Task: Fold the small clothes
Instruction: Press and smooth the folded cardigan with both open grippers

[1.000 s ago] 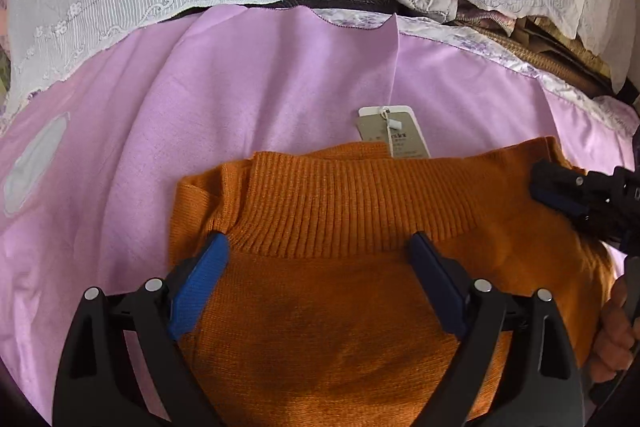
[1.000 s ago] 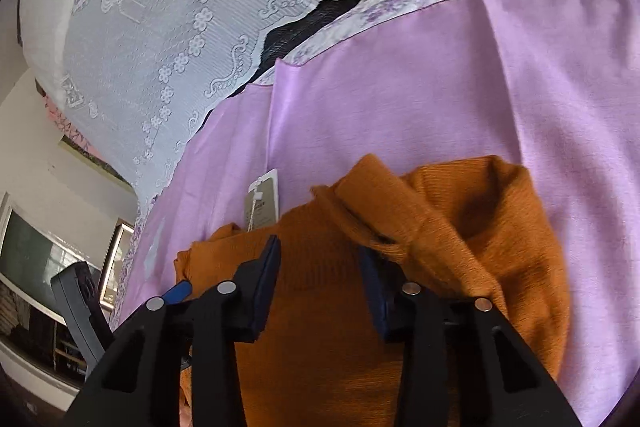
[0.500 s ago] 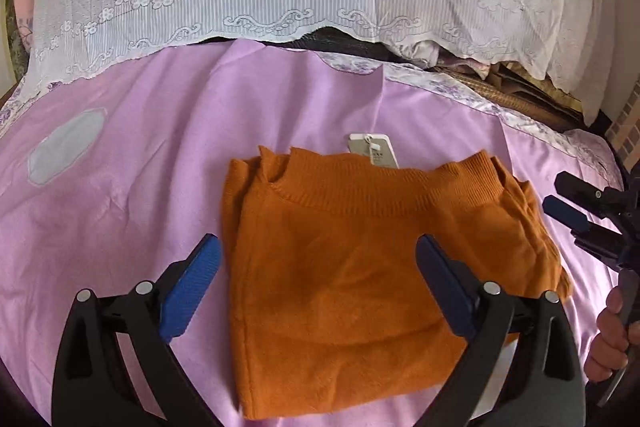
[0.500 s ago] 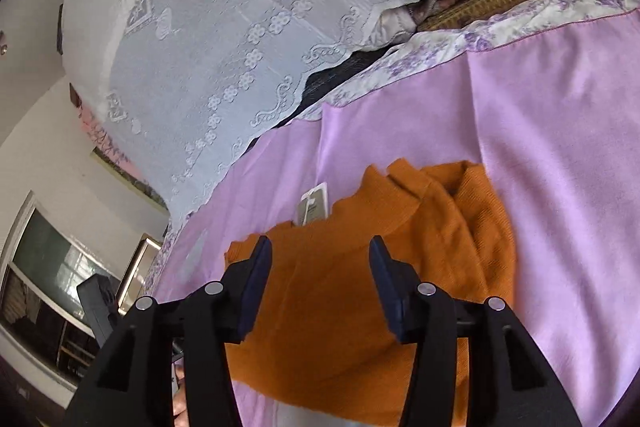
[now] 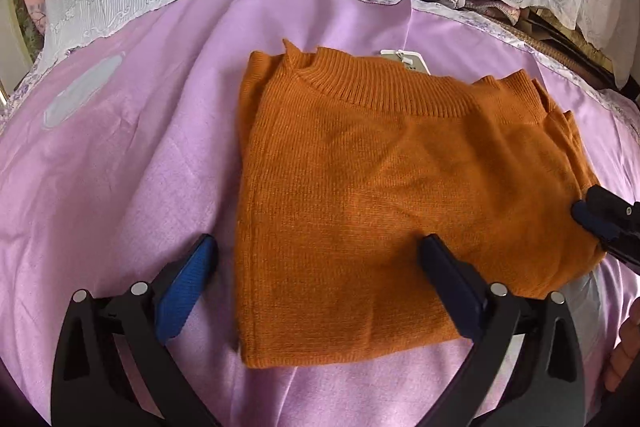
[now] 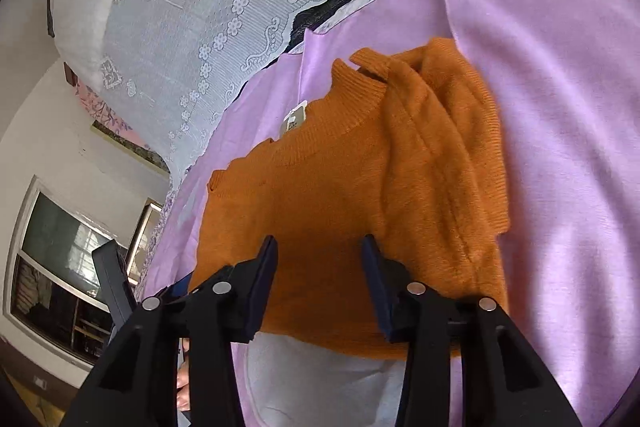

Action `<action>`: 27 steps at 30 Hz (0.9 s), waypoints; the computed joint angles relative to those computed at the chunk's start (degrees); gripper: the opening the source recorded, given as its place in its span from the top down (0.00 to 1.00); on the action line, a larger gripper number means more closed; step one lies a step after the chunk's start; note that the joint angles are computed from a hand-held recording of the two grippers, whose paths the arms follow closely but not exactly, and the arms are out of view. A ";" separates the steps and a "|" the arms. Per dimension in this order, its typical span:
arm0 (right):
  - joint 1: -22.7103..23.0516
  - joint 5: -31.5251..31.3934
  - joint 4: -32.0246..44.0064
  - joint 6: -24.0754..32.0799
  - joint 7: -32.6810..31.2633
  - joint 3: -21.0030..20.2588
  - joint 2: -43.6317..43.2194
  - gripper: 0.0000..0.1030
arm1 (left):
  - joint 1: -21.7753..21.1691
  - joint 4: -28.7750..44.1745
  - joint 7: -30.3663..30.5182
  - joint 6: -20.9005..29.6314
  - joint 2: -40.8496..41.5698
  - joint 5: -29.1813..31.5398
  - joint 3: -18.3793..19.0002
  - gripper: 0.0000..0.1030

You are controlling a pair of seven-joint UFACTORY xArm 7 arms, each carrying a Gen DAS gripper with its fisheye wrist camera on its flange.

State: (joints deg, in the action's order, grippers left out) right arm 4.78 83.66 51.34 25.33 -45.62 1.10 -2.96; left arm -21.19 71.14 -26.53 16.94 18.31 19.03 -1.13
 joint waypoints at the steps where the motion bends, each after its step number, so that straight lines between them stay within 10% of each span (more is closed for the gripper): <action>1: -0.31 0.48 -0.95 -0.20 -0.22 -0.32 -0.75 0.64 | -1.21 -0.44 -1.71 -0.01 -0.44 1.92 1.28 0.04; 7: -2.04 5.06 -4.53 0.15 -0.21 -1.84 -3.85 0.66 | -2.86 -4.35 -10.28 -0.76 -4.12 9.99 3.84 0.04; 11: 0.19 2.17 -6.69 -10.05 1.54 0.60 -7.89 0.44 | -4.62 -6.32 -21.71 -0.72 -6.95 21.87 6.18 0.04; 16: 5.47 1.33 -6.11 -14.91 -3.52 1.16 -10.50 0.43 | -3.67 -7.13 -30.41 -2.65 -8.91 32.01 5.40 0.04; 27: 8.66 -29.28 -4.66 -17.83 19.08 2.58 -2.25 0.43 | 0.35 -1.88 -19.62 3.60 -3.21 23.34 -0.97 0.04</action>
